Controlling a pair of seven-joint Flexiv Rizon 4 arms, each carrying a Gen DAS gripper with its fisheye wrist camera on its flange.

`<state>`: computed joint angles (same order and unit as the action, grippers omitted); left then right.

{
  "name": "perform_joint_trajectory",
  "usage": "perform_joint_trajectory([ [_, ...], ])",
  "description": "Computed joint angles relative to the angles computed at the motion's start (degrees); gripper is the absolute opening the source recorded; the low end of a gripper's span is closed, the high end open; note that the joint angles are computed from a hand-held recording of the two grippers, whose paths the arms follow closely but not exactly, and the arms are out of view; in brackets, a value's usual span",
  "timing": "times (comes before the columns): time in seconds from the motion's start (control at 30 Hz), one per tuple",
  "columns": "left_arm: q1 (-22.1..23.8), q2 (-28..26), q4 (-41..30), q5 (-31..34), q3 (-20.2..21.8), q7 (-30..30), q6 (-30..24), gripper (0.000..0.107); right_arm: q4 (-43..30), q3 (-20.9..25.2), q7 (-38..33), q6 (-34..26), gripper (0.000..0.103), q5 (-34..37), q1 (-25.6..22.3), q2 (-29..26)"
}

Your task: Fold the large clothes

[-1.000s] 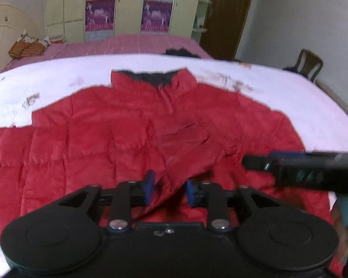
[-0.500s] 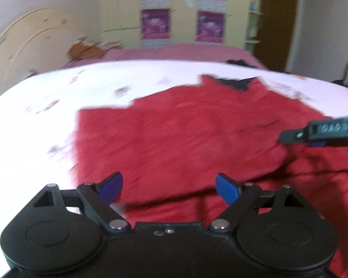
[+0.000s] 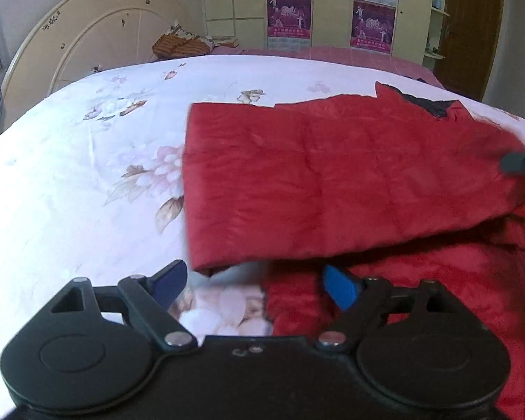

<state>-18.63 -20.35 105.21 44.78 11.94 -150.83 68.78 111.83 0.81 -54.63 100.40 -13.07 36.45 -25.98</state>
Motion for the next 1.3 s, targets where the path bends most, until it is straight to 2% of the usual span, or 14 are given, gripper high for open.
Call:
perform_joint_trajectory([
  [0.1,-0.57,-0.81,-1.04,1.9,0.42,-0.59,0.28,0.08,2.15,-12.08,0.21,3.21,0.018,3.18,9.14,2.43],
  [0.27,-1.09,-2.59,-3.39,3.79,0.98,-0.04,0.73,0.065,6.28,-32.36,-3.06,3.57,0.018,10.44,24.88,4.1],
  [0.33,-1.25,-3.23,-4.05,4.28,1.07,0.89,1.3,0.061,7.64,-34.97,-3.32,2.49,0.018,12.28,26.44,4.58],
  [0.43,-1.36,-3.9,-4.51,4.55,1.03,3.3,2.7,0.04,9.92,-37.8,-2.1,1.1,0.018,12.8,28.14,4.84],
  [0.57,-2.62,-4.52,-5.22,4.76,2.07,3.46,2.48,0.034,13.28,-41.47,-0.65,0.84,0.018,12.82,30.88,5.01],
  [0.67,-2.8,-3.99,-4.72,4.43,2.42,3.57,3.28,0.028,15.11,-46.15,-0.24,0.86,0.018,13.14,34.7,4.11],
  [0.77,-2.19,-4.0,-4.65,2.72,1.92,4.65,2.77,0.021,14.8,-45.36,0.95,-1.74,0.018,13.37,34.14,3.06],
  [0.83,-1.54,-3.98,-4.25,0.64,1.44,5.66,2.77,0.012,14.97,-40.97,2.94,-3.54,0.018,12.66,30.3,3.99],
  [0.87,-1.87,-3.64,-4.04,0.63,1.89,4.84,3.3,0.011,15.4,-40.01,3.62,-3.04,0.018,12.38,29.37,4.27],
  [0.93,-2.62,-3.42,-3.84,1.67,2.74,3.83,4.08,0.009,16.47,-41.59,3.76,-2.98,0.018,10.1,30.32,3.83],
  [0.97,-1.43,-3.74,-3.47,-0.23,1.62,6.07,3.51,0.007,16.6,-41.73,3.94,-3.4,0.018,8.99,30.13,3.56],
  [1.13,-0.37,-2.9,-1.7,-4.33,1.29,8.43,4.16,0.007,17.89,-42.04,6.16,-3.22,0.019,5.69,29.59,4.95],
  [1.2,0.11,-1.83,-0.62,-5.87,1.15,9.19,4.92,0.012,17.77,-39.37,7.02,-3.23,0.019,5.68,27.0,6.08],
  [1.3,0.04,-0.24,0.56,-6.53,1.83,8.4,6.32,0.018,18.71,-40.91,8.52,-1.29,0.019,5.51,28.16,7.1],
])
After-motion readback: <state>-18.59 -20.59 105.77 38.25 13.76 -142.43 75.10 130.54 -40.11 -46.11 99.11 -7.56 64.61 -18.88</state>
